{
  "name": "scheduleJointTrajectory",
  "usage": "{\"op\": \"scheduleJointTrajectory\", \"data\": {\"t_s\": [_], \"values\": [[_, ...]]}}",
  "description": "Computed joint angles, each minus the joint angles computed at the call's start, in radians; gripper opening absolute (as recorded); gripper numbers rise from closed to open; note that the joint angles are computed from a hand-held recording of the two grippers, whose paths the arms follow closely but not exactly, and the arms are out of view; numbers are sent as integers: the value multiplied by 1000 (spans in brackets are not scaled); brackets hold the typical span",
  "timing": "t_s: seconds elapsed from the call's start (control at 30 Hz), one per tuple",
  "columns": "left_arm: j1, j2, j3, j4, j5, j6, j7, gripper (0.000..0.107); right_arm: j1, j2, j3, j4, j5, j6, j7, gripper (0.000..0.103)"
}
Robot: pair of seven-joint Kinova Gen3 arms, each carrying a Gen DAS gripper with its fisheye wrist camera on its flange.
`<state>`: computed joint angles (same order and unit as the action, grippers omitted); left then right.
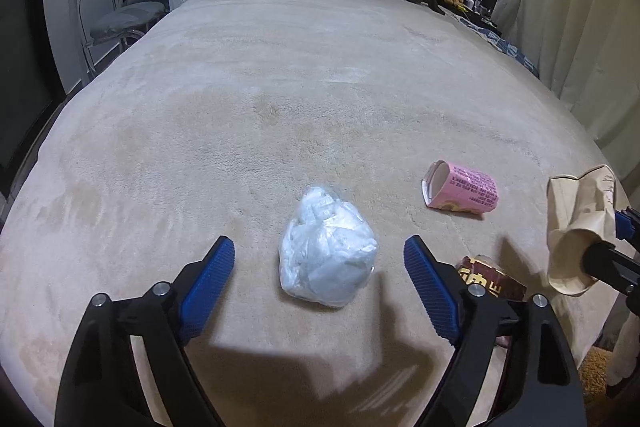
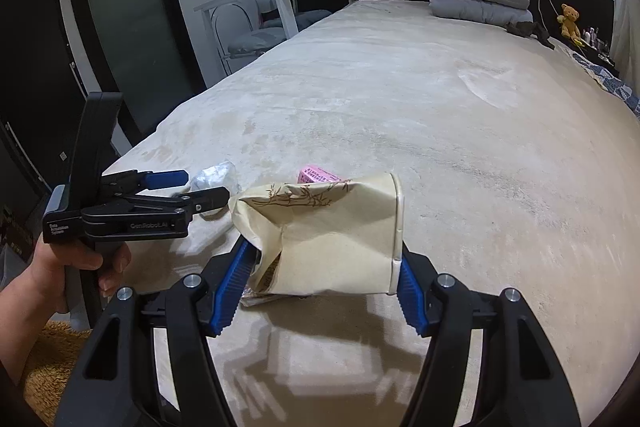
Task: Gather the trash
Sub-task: 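Close the left tool on the white crumpled tissue while the right tool lifts the paper bag, then carry the tissue and paper bag down over the black trash bin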
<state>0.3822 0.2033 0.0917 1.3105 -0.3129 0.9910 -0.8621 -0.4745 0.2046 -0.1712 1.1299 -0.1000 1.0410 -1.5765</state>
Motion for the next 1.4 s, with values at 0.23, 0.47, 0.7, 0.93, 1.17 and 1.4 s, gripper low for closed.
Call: {"op": "scheduleJointTrajectory", "data": {"t_s": [0.23, 0.47, 0.7, 0.93, 1.17, 1.4], "values": [[-6, 11, -3, -11, 14, 10, -10, 45, 7, -4, 2, 6, -5, 1, 1, 65], [12, 0, -4, -11, -13, 21, 15, 44, 11, -9, 3, 12, -6, 5, 0, 65], [25, -44, 12, 15, -44, 7, 64, 44, 30, -33, 2, 46, -31, -5, 3, 65], [48, -86, 39, 34, -80, 35, 126, 44, 53, -64, 3, 80, -66, -18, 7, 65], [66, -133, 78, 60, -124, 50, 194, 44, 66, -94, 2, 115, -87, -23, 9, 65], [81, -166, 118, 83, -163, 54, 241, 44, 75, -127, 0, 159, -115, -38, 20, 65]]}}
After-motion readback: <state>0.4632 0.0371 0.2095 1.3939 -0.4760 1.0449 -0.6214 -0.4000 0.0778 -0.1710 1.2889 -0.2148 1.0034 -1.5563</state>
